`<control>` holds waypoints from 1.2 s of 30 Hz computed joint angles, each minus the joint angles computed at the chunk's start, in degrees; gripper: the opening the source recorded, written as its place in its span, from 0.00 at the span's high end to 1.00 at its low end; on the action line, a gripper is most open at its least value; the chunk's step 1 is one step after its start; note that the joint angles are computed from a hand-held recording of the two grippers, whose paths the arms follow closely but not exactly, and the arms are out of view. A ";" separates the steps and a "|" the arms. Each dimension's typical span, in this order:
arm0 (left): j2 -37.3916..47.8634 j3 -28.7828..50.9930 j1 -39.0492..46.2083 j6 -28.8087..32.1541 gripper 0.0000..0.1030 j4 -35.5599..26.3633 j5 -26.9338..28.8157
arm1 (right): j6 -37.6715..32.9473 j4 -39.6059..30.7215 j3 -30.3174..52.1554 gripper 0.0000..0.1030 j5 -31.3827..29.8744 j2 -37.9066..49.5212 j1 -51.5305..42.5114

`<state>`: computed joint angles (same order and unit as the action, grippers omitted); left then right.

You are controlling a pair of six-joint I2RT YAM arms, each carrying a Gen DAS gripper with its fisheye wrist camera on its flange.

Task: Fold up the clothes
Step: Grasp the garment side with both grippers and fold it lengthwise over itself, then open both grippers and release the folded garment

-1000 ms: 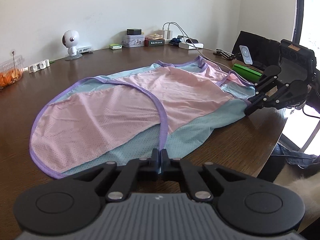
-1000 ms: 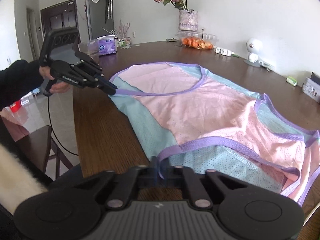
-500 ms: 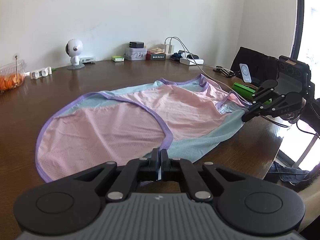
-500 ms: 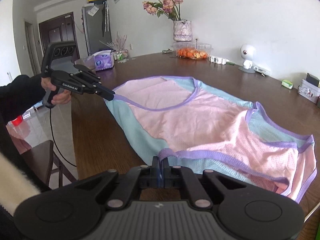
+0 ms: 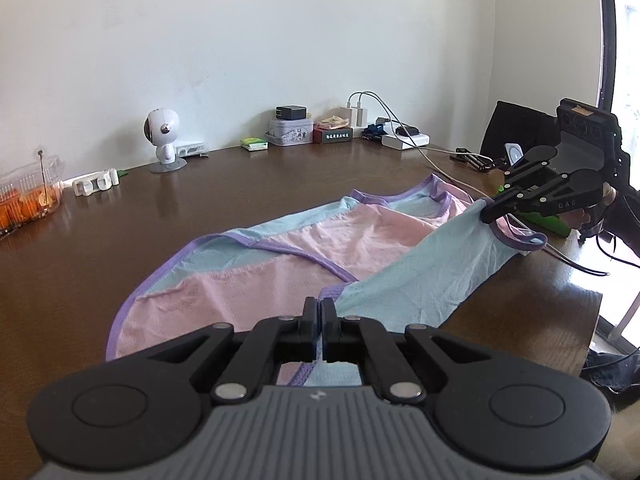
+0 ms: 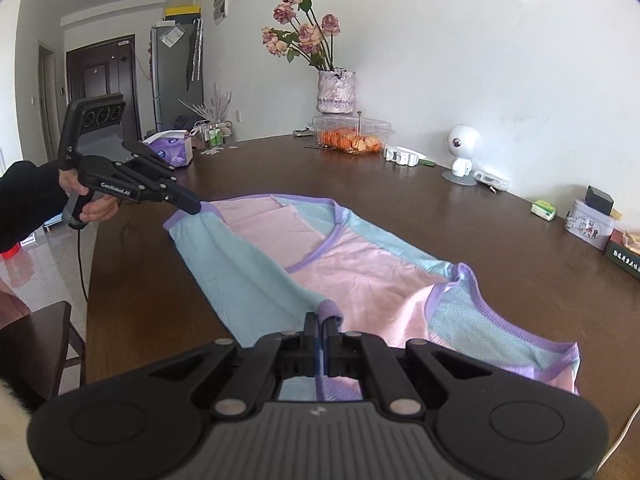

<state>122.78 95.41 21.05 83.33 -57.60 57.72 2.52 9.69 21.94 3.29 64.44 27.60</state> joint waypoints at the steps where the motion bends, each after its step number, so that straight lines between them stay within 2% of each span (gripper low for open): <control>1: 0.33 0.70 -0.69 -1.57 0.98 1.33 -0.09 | -1.15 0.38 1.17 0.99 -1.37 1.49 -1.85; 5: 2.63 3.75 -3.34 -7.44 0.98 5.30 -2.13 | -5.45 -0.24 7.05 0.99 -6.75 8.85 -8.05; 7: 3.38 4.08 -4.73 -9.99 0.97 7.55 -5.33 | -6.69 -1.86 10.48 0.99 -9.69 13.24 -10.57; 8: 3.22 3.22 -5.27 -11.62 0.93 9.95 -6.80 | -6.76 -2.20 11.45 0.98 -8.54 15.15 -10.48; 9: 2.31 1.08 -5.42 -13.61 0.89 13.76 -7.54 | -6.75 -2.53 12.41 0.92 -7.21 17.03 -10.30; 10: 1.50 -0.63 -5.21 -15.53 0.65 16.73 -7.70 | -6.53 -1.89 12.18 0.73 -5.89 17.57 -10.14; 11: 0.73 -2.03 -4.66 -17.70 0.30 19.22 -7.26 | -6.29 -1.17 11.86 0.58 -4.57 18.04 -9.99; 12: -0.03 -3.14 -3.77 -19.19 0.20 20.64 -5.99 | -5.11 0.40 10.22 0.31 -4.36 16.66 -10.49; 13: -0.62 -3.77 -2.70 -19.64 0.14 20.77 -4.19 | -3.87 1.97 8.53 0.20 -4.23 15.16 -11.05; 15: -1.35 -3.42 -0.75 -16.90 0.11 17.04 -1.38 | -1.43 3.06 5.41 0.20 -6.32 10.31 -13.22; 16: -1.92 -3.45 0.42 -14.68 0.00 14.74 0.17 | -0.70 1.83 3.98 0.16 -5.97 6.87 -13.35; 18: -2.55 -3.00 2.68 -9.56 0.00 9.25 3.23 | 0.02 -2.26 1.28 0.09 -4.08 -0.99 -12.45; 21: -2.88 -0.95 5.01 0.96 0.00 -2.60 4.92 | -0.82 -12.09 -2.04 0.00 0.45 -14.65 -7.65; 24: -5.09 -3.12 5.91 8.30 0.00 -7.40 6.12 | 0.71 -22.87 -3.75 0.00 6.97 -26.60 1.55; 28: -8.07 -7.15 5.16 11.73 0.00 -7.98 5.74 | 6.37 -31.08 -4.55 0.00 16.28 -33.07 12.83; 31: -10.55 -11.72 3.70 9.20 0.00 -3.68 3.99 | 11.08 -34.41 -4.93 0.00 21.52 -32.61 17.31; 33: -12.20 -14.93 2.72 9.41 0.00 -2.02 2.02 | 13.69 -36.14 -5.31 0.00 24.57 -32.06 20.19; 36: -13.75 -18.63 1.89 13.06 0.00 -2.24 0.69 | 15.08 -37.33 -6.81 0.00 25.59 -33.52 21.96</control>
<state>109.03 76.78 22.94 96.39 -59.84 58.42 17.60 -27.63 15.13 28.88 30.93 49.56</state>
